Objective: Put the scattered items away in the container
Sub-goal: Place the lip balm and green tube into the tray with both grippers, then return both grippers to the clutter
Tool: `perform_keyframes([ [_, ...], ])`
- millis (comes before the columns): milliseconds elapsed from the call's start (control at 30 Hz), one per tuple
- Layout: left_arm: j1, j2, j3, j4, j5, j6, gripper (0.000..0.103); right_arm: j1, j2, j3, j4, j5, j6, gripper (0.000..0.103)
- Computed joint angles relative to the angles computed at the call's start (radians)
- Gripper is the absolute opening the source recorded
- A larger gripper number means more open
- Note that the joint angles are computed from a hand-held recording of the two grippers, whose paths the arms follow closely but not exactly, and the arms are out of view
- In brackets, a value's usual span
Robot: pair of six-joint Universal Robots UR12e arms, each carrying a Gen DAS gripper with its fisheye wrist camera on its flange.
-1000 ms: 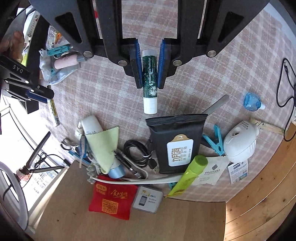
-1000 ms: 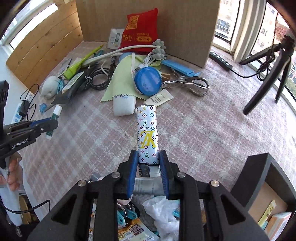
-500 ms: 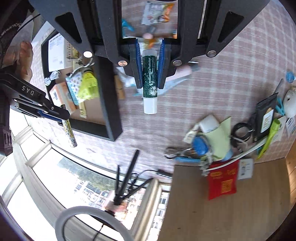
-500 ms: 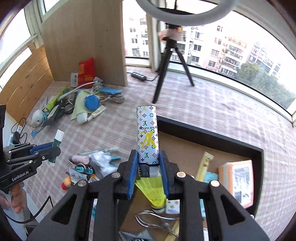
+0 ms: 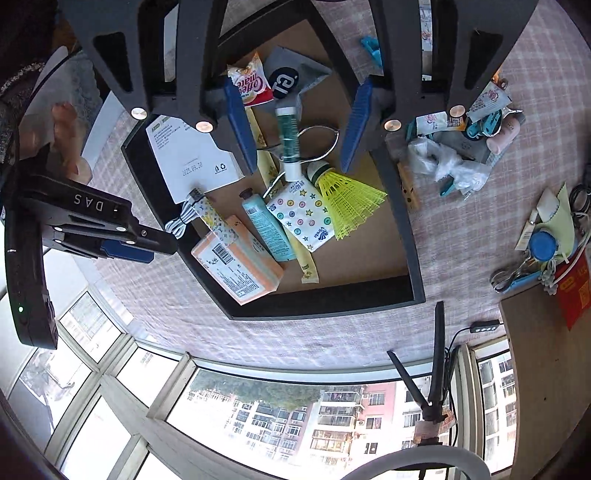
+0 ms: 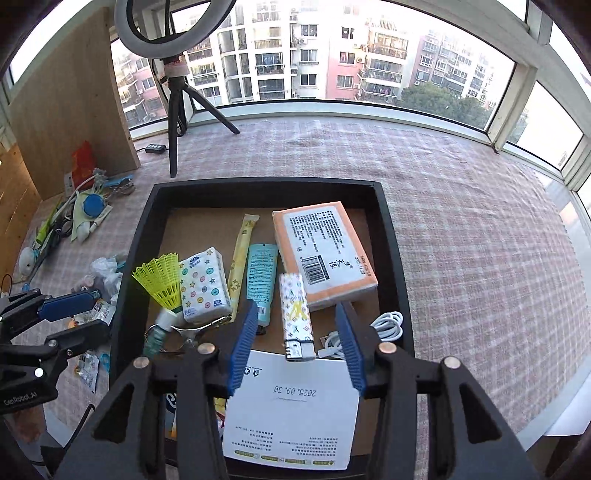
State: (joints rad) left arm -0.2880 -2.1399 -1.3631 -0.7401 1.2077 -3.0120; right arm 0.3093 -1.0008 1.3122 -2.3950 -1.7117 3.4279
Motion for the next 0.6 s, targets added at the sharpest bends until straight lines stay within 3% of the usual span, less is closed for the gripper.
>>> perform_keyframes([
  [200,0.029,0.014,-0.031,0.039,0.051,-0.022,0.044,0.016,0.020,-0.033,-0.023,0.039,-0.060,0.047],
  [400,0.092,0.022,-0.071,0.068,0.139,-0.057,0.040,0.048,0.081,-0.125,0.013,0.118,-0.155,0.047],
  [600,0.146,0.014,-0.079,0.048,0.200,0.009,0.034,0.090,0.171,-0.264,0.099,0.195,-0.297,0.045],
])
